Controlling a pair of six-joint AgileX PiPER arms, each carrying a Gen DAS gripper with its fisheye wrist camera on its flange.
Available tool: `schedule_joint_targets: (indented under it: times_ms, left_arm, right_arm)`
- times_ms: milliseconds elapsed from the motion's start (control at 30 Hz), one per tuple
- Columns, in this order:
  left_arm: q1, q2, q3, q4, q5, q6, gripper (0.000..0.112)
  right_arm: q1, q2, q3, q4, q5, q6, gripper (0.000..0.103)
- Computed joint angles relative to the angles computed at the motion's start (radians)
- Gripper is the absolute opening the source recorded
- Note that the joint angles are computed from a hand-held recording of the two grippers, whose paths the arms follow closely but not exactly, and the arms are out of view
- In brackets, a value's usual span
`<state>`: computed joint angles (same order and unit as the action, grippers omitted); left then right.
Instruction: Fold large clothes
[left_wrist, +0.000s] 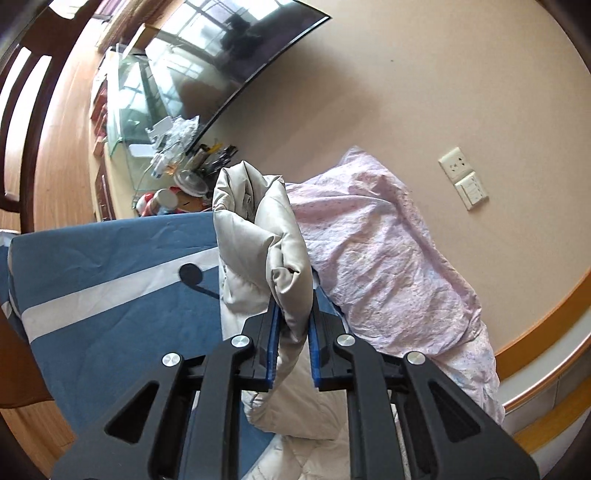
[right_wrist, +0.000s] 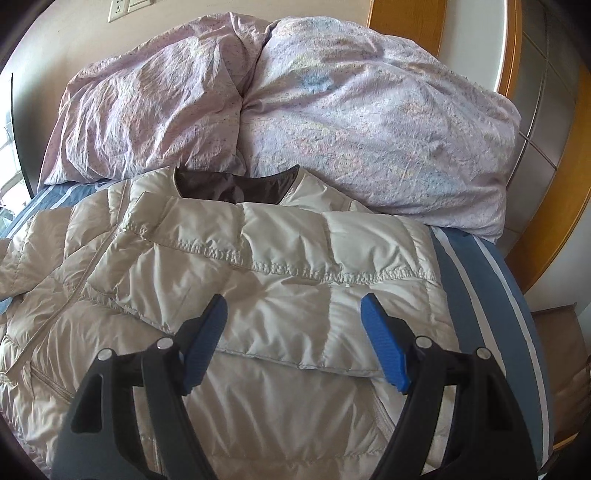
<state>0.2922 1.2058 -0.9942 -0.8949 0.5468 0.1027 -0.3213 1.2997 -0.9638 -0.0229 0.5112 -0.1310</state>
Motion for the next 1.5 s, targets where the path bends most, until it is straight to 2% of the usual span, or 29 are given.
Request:
schedule_joint_targets:
  times_ms: [167, 300, 400, 567, 667, 800, 933, 967, 1000, 1033, 1100, 1133, 1200, 1267, 1367, 1433, 1500]
  left_arm:
    - [-0.210, 0.021, -0.143, 0.151, -0.043, -0.127, 0.013]
    - [-0.407, 0.085, -0.265, 0.239, -0.071, -0.187, 0.013]
    - [-0.546, 0.166, -0.348, 0.227, -0.073, -0.168, 0.013]
    - [-0.751, 0.327, -0.463, 0.128, -0.074, -0.048, 0.013]
    - [-0.827, 0.428, -0.518, 0.066, -0.043, 0.014, 0.013]
    - [-0.914, 0.572, -0.612, 0.133, -0.011, -0.039, 0.013]
    - [-0.954, 0.707, -0.742, 0.160, 0.104, -0.074, 0.015]
    - [-0.962, 0.727, -0.768, 0.179, 0.134, -0.089, 0.020]
    - [-0.962, 0.734, -0.776, 0.163, 0.153, -0.073, 0.036]
    - [-0.953, 0.727, -0.765, 0.110, 0.172, -0.022, 0.062]
    - [-0.932, 0.652, -0.668, 0.020, 0.120, 0.077, 0.090]
    - [-0.919, 0.610, -0.628, -0.003, 0.095, 0.118, 0.096]
    - [-0.885, 0.528, -0.560, 0.022, 0.057, 0.159, 0.096]
    - [-0.865, 0.463, -0.515, 0.180, 0.012, 0.066, 0.097]
    - [-0.831, 0.416, -0.467, 0.447, -0.023, -0.110, 0.097]
    - [-0.796, 0.391, -0.423, 0.577, -0.030, -0.204, 0.097]
    - [-0.756, 0.386, -0.403, 0.658, -0.018, -0.266, 0.097]
  right_arm:
    - [-0.050, -0.004, -0.007, 0.064, -0.001, -0.069, 0.075]
    - [-0.098, -0.003, -0.013, 0.123, 0.001, -0.120, 0.075]
    - [-0.136, 0.004, -0.022, 0.168, 0.012, -0.157, 0.075]
    - [-0.177, 0.014, -0.033, 0.200, 0.029, -0.189, 0.075]
    - [-0.198, 0.018, -0.033, 0.207, 0.029, -0.203, 0.075]
    - [-0.227, 0.036, -0.044, 0.231, 0.039, -0.230, 0.075]
    - [-0.245, 0.055, -0.059, 0.246, 0.049, -0.242, 0.075]
    - [-0.250, 0.061, -0.065, 0.254, 0.056, -0.246, 0.075]
    - [-0.257, 0.067, -0.074, 0.270, 0.066, -0.258, 0.075]
    - [-0.268, 0.073, -0.081, 0.291, 0.078, -0.275, 0.075]
    - [-0.288, 0.083, -0.098, 0.334, 0.102, -0.304, 0.075]
    - [-0.305, 0.092, -0.112, 0.377, 0.124, -0.333, 0.075]
    - [-0.354, 0.122, -0.153, 0.513, 0.210, -0.424, 0.075]
    - [-0.408, 0.175, -0.205, 0.667, 0.351, -0.516, 0.069]
    - [-0.447, 0.296, -0.302, 0.825, 0.578, -0.550, 0.066]
    - [-0.431, 0.372, -0.353, 0.871, 0.665, -0.515, 0.066]
    - [-0.393, 0.403, -0.370, 0.872, 0.674, -0.483, 0.065]
